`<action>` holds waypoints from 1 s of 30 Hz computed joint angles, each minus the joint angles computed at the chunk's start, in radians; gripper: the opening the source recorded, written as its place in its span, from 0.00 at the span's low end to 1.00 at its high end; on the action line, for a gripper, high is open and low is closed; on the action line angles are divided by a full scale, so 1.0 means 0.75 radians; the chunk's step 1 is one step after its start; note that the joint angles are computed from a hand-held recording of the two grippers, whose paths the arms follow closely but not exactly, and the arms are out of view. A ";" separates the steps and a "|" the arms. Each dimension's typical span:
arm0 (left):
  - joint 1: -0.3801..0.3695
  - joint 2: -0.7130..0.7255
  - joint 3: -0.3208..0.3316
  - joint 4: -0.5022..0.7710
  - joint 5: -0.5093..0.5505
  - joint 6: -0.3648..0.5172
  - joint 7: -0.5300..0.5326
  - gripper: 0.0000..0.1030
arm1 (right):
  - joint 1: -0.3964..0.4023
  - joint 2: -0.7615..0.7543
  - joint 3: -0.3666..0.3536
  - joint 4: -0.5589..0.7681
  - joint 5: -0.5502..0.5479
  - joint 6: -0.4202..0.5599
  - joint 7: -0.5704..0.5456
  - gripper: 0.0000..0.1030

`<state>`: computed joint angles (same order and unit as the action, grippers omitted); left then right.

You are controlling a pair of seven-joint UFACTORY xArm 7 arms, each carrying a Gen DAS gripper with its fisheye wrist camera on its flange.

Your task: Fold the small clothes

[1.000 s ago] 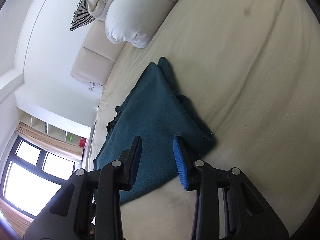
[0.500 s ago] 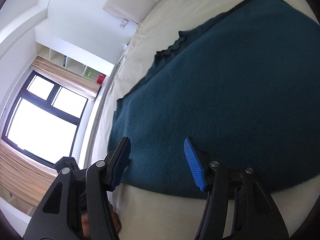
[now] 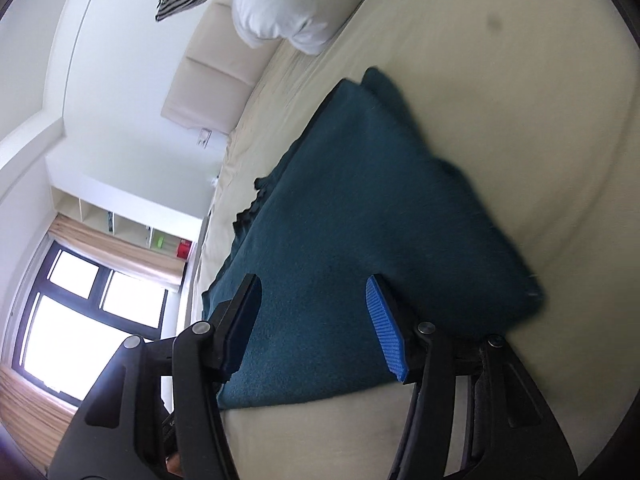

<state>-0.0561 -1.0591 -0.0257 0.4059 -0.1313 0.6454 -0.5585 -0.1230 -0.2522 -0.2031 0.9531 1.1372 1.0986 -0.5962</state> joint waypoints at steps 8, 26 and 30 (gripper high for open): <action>0.031 -0.048 0.284 -0.001 -0.104 -0.028 0.096 0.59 | 0.011 -0.107 -0.034 0.035 -0.113 0.063 -0.078 0.64; -0.125 0.372 0.497 0.230 -0.572 0.095 0.501 0.37 | 0.183 0.189 0.181 0.360 0.026 0.411 -0.034 0.64; -0.057 0.394 0.463 0.245 -0.600 0.155 0.556 0.25 | 0.207 0.264 0.232 0.422 0.002 0.401 0.003 0.64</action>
<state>-0.0986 -0.7633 0.3220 0.5897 -0.5810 0.7614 -0.1419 0.0320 -0.0545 -0.0292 1.2692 1.1391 1.3994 -0.5941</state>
